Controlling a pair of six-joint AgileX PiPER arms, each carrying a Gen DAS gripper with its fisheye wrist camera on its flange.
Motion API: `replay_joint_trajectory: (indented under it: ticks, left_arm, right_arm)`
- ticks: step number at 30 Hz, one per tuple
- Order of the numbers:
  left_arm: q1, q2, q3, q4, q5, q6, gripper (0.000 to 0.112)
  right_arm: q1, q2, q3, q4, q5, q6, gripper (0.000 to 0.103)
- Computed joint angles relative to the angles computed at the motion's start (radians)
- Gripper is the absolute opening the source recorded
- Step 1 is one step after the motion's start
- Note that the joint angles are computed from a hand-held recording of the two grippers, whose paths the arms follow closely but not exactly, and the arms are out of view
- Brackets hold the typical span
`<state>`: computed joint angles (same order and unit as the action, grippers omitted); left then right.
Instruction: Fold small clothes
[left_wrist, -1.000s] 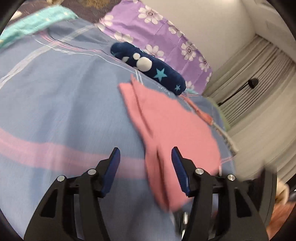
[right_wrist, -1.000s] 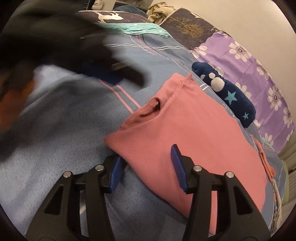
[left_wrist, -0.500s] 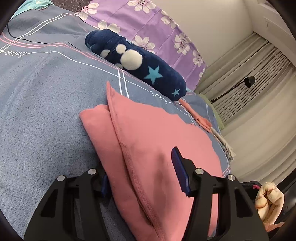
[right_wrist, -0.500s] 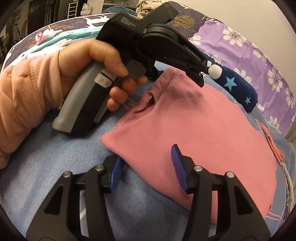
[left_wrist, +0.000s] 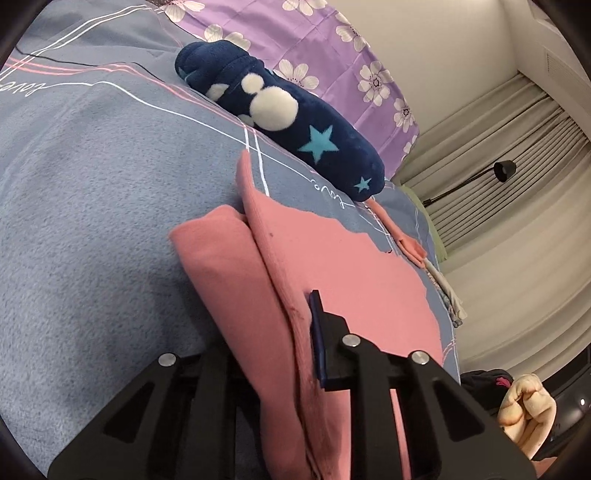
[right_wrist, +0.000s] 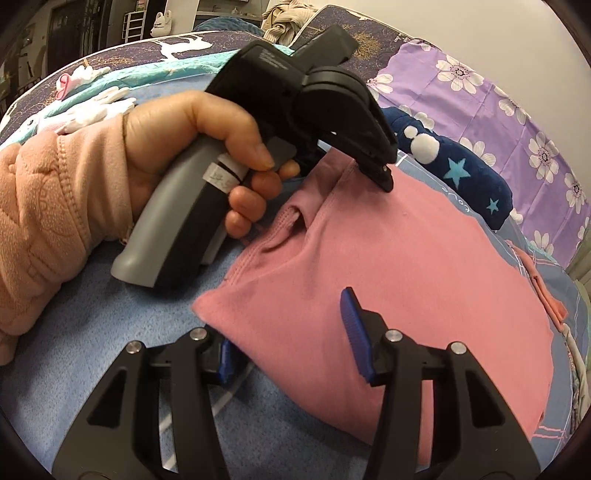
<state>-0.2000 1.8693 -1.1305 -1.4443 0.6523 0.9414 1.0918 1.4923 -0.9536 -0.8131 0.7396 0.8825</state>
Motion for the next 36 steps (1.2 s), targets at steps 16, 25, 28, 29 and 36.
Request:
replay_joint_trajectory:
  ticks: [16, 25, 28, 29, 36]
  left_arm:
    - [-0.097, -0.083, -0.083, 0.319, -0.120, -0.301, 0.012]
    - [-0.237, -0.064, -0.291, 0.749, -0.118, -0.777, 0.012]
    - [-0.291, -0.039, -0.378, 0.884, -0.093, -0.924, 0.012]
    - [-0.314, -0.025, -0.422, 0.942, -0.076, -0.984, 0.012]
    - [-0.456, 0.092, -0.689, 1.212, 0.044, -1.231, 0.012]
  right_arm:
    - [-0.176, -0.197, 0.063, 0.214, -0.103, -0.124, 0.004]
    - [-0.523, -0.438, 0.136, 0.771, -0.173, -0.663, 0.004]
    - [-0.693, -0.502, 0.160, 1.071, -0.147, -0.942, 0.004]
    - [-0.754, -0.512, 0.160, 1.171, -0.120, -1.036, 0.004]
    - [-1.369, -0.501, 0.183, 1.772, 0.312, -1.670, 0.004]
